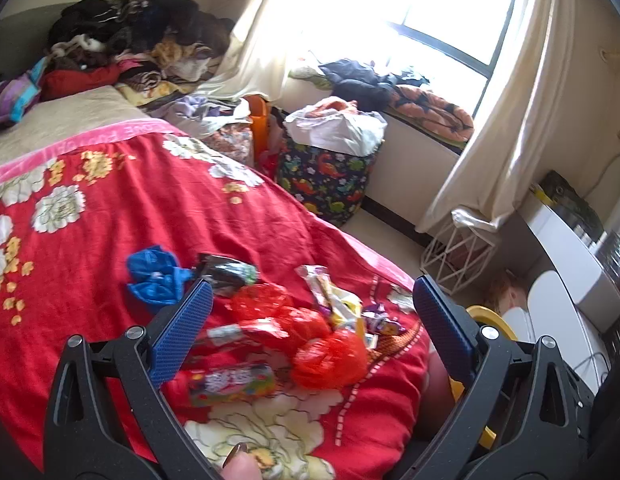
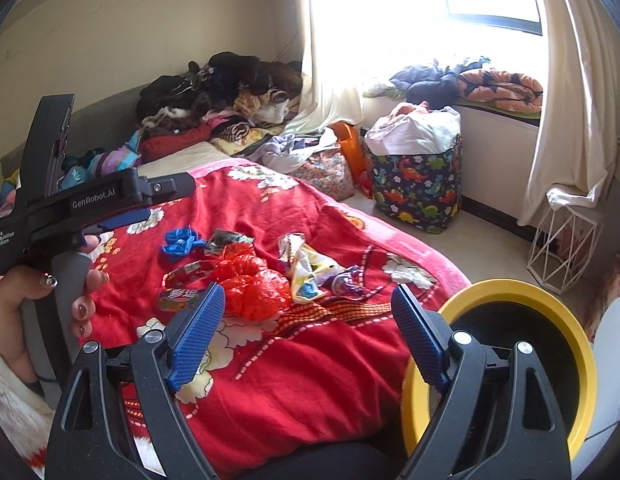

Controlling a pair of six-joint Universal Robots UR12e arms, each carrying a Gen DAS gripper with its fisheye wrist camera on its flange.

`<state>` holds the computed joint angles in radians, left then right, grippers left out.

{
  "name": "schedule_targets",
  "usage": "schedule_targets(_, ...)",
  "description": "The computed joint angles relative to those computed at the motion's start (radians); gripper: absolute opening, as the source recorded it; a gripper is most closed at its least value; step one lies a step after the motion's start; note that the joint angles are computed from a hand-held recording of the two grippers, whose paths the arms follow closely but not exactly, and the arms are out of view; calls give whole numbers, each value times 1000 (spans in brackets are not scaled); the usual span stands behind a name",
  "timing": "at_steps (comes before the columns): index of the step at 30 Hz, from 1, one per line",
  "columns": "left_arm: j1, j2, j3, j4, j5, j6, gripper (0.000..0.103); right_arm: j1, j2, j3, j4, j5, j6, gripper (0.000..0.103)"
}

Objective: Collect trash
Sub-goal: 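Move both grippers back toward the remaining trash on the bed, then close the left gripper on the blue plastic bag while the right gripper closes on red bags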

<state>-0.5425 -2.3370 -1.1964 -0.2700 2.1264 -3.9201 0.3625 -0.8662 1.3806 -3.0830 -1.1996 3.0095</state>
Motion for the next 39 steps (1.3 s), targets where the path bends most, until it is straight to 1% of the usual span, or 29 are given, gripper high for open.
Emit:
schedule_targets(7,13,28,-55,-10,32,-60,92,20,30,-49,41,12,-40,82)
schedule_targets(11,21,40,-81,-29,44,-101,92,30,51,-86,80,27,-62,81)
schedule_targets(15,30,53,-110,-47,51,-142,92,39,73,-126,131,38,-82,71)
schedule_targets(21,44,69,-148,-82,55,-208,92,51,109,-186,211,27,-101,59)
schedule_targets(26,63,75,-168,-117,26,-257,91,57,133,-228,278,20,-117,53)
schedule_targets(28,72,76,-174,-128,10,-274,84,60,142,-243,304,16,-126,51)
schedule_targets(29,77,76,-176,-131,0,-280,84,61,146,-250,317,12,-128,50)
schedule_targets(32,88,70,-174,-140,-25,-293,78,63,155,-267,366,10,-135,38)
schedule_targets(34,97,64,-171,-146,-49,-300,74,62,156,-269,386,13,-144,18)
schedule_targets(35,102,60,-168,-157,-62,-306,73,62,154,-266,393,16,-150,14)
schedule_targets(37,111,55,-165,-178,-90,-325,60,59,147,-252,393,33,-157,8)
schedule_targets(38,114,53,-166,-177,-101,-334,58,56,142,-241,386,45,-158,8)
schedule_targets(39,114,52,-168,-172,-107,-334,53,55,137,-232,379,51,-158,7)
